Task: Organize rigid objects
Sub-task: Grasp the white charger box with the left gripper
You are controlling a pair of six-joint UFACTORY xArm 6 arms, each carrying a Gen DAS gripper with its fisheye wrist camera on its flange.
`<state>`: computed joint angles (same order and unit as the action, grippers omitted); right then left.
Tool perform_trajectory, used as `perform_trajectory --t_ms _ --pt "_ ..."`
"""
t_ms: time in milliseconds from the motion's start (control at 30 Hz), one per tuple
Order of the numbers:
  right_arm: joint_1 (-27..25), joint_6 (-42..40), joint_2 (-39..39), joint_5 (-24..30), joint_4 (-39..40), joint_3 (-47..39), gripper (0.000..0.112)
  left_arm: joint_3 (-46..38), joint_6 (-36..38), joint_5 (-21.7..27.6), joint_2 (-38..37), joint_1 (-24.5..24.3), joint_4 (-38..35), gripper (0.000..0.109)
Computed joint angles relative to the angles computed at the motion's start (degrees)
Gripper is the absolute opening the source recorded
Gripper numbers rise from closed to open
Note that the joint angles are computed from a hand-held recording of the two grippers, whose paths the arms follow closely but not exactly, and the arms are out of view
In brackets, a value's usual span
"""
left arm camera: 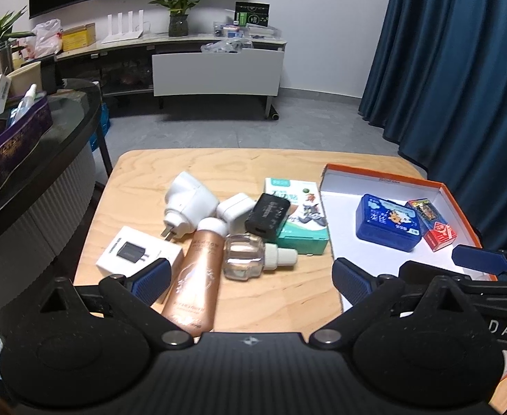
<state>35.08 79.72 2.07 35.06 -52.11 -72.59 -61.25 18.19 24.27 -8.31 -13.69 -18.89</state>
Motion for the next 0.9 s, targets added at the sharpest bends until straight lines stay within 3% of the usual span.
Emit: perform_trajectory --t_ms 267,433,667,900 --pt "0.4 -2.1 1.9 -1.0 1.6 -1.2 0.089 2.2 4.7 -0.5 -1.2 2.2 -2.9 0.102" --pt "0.3 -1.7 2.1 -1.5 2.1 -0.8 0.089 2.2 1.7 -0.6 0.3 5.2 0.1 0.102" --pt "0.2 -1.8 2.7 -2.0 2.7 -0.9 0.089 -0.4 -0.9 -1.4 4.5 8.8 3.7 0.102" --pt "0.3 -3.2 3.5 -1.6 3.9 -1.6 0.089 -4.9 4.1 -2.6 10.6 9.0 2.9 0.102"
